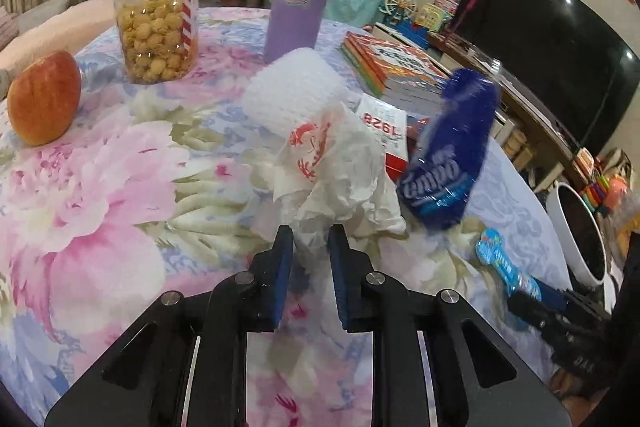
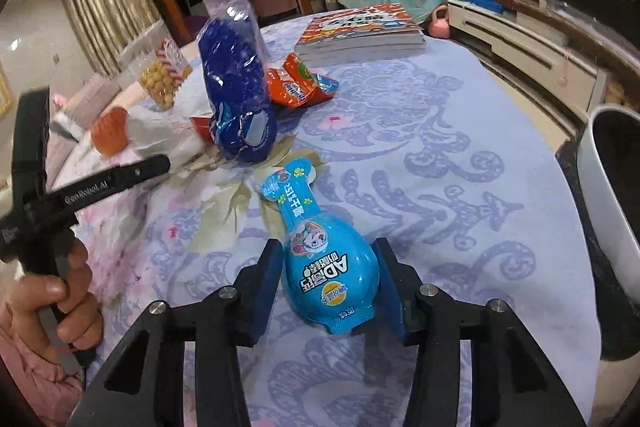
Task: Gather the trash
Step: 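Grasp the crumpled white tissue with the left tool while the right tool grasps the blue AD bottle, then carry the tissue and blue bottle over the trash bin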
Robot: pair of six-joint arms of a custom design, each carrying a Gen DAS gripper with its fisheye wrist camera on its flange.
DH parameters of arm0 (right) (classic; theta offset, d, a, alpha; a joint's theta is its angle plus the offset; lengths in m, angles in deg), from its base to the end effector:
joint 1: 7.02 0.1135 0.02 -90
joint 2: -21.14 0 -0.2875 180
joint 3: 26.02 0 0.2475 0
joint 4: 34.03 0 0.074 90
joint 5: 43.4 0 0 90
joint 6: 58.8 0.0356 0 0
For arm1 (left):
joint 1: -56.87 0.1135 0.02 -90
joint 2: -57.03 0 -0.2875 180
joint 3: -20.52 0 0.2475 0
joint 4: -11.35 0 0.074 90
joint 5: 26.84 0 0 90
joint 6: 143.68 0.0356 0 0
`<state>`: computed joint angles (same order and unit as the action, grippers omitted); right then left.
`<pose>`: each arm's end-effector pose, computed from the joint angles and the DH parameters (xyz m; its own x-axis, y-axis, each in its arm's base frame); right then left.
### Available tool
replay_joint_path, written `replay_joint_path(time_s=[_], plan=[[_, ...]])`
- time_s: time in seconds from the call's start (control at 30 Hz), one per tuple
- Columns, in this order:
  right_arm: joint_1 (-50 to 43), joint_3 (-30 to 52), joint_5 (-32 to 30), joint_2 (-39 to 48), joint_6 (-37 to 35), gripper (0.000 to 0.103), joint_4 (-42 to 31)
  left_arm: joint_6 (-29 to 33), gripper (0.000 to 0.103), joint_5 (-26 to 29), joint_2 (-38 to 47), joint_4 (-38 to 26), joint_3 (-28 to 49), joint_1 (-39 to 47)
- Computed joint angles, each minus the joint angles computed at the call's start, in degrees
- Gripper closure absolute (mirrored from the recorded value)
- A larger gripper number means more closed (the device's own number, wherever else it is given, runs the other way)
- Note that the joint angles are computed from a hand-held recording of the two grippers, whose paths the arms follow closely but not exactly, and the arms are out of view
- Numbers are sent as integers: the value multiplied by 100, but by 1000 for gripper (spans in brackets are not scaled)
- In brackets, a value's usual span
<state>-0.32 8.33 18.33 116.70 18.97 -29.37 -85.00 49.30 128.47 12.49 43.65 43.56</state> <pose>0.2216 0.0430 0.0948 -0.7332 -0.2740 -0.6224 -0.5294 0.8045 0.2694 0.1644 -0.0301 0.1216 -0.6435 -0.3664 -0.6721 -0.3154 0.9269 -0.2033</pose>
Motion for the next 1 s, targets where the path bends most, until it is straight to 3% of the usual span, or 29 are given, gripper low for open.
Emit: replay_joint_path(time_s=[0.1, 0.27, 0.47, 0.63, 1.0], plan=[[-251, -104, -348, -59, -3, 56, 32, -207, 88, -254, -421, -375, -82, -433], [-470, -325, -733, -399, -189, 56, -125, -1164, 91, -1058, -1568, -1682, -132, -1714], [-957, -468, -1187, -915, -553, 56, -688, -2680, 92, -2218, -1644, -2819, 214, -3719], [-1615, -505, -1544, -1328, -1105, 56, -1352, -3257, 93, -2525, -965, -2817, 538, -4570], [-3167, -63, -2081, -1396, -2390, 56, -2719, -3119, 93, -2559, 138, -2253, 1181, -5138]])
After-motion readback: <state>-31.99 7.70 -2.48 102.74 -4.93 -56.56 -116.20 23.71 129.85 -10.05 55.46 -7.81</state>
